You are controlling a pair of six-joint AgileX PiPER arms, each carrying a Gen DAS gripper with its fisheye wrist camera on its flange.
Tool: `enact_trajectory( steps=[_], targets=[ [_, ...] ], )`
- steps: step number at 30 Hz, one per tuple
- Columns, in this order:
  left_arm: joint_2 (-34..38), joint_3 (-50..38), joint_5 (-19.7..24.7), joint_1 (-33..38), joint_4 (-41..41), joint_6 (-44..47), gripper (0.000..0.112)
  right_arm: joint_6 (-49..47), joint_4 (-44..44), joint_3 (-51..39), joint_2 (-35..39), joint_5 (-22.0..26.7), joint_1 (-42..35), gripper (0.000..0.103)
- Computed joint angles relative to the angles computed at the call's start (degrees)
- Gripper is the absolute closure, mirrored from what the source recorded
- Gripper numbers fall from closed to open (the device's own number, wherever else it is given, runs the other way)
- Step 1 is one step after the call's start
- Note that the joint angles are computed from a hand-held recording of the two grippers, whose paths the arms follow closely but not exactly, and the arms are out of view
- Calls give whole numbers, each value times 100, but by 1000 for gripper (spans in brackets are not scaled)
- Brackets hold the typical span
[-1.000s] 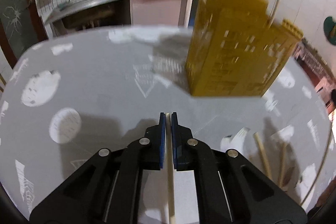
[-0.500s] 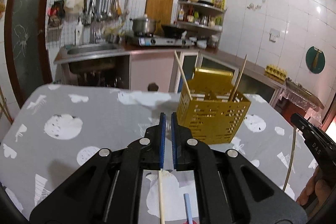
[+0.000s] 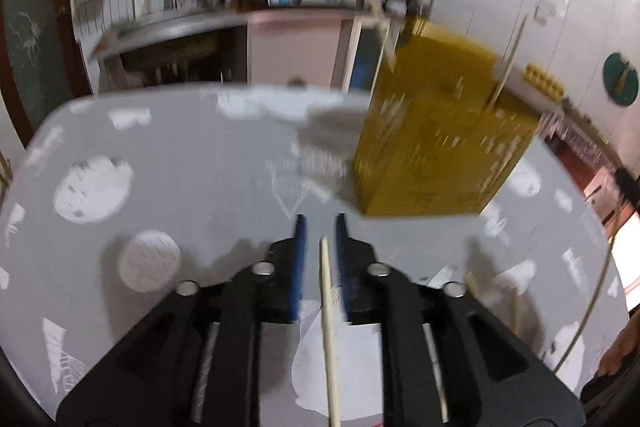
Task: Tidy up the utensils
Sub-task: 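Hold the chopsticks in both tools above the yellow holder, aligning them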
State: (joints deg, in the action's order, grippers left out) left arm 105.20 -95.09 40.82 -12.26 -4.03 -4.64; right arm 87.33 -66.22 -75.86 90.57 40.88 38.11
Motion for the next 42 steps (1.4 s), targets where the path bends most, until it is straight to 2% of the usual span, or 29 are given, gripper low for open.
enact_trajectory(
  steps=[1,2,9,12,16,19,22,25,32,37,42],
  targets=[
    [165,-140,145,-19,73,-49,83,-240,315,-117,95,-149,-156,98],
    [300,-226,218,-27,113,-55,83,-422,544,-214,183,-251,-278,98],
    [1113,-940,755,-253,729,-275,82,-684,898,-382,588,-509,-550,98],
    [1250,-1082,743,-340,984,-414,83,-643,896,-365,666,-577,-595,98],
    [1367,-1291,870,-382,1006,-375,94,-644,897,-400,714,-588,-622,98],
    [1332,-1224,796,-414,1063,-408,108,-543,806,-390,712,-571,-589,98],
    [1275,-1151,726,-399,998,-389,108,-464,699,-382,693,-542,-541,98],
    [1096,-930,541,-390,948,-392,109,-406,607,-364,627,-507,-497,98],
    [78,-112,-309,-352,905,-548,109,-205,310,-284,359,-427,-360,98],
    [-861,733,-1108,-451,1306,-1031,109,-27,-27,-225,164,-247,-135,98],
    [-1443,1216,-1536,-566,1796,-1506,109,99,-341,-200,20,9,105,98]
  ],
)
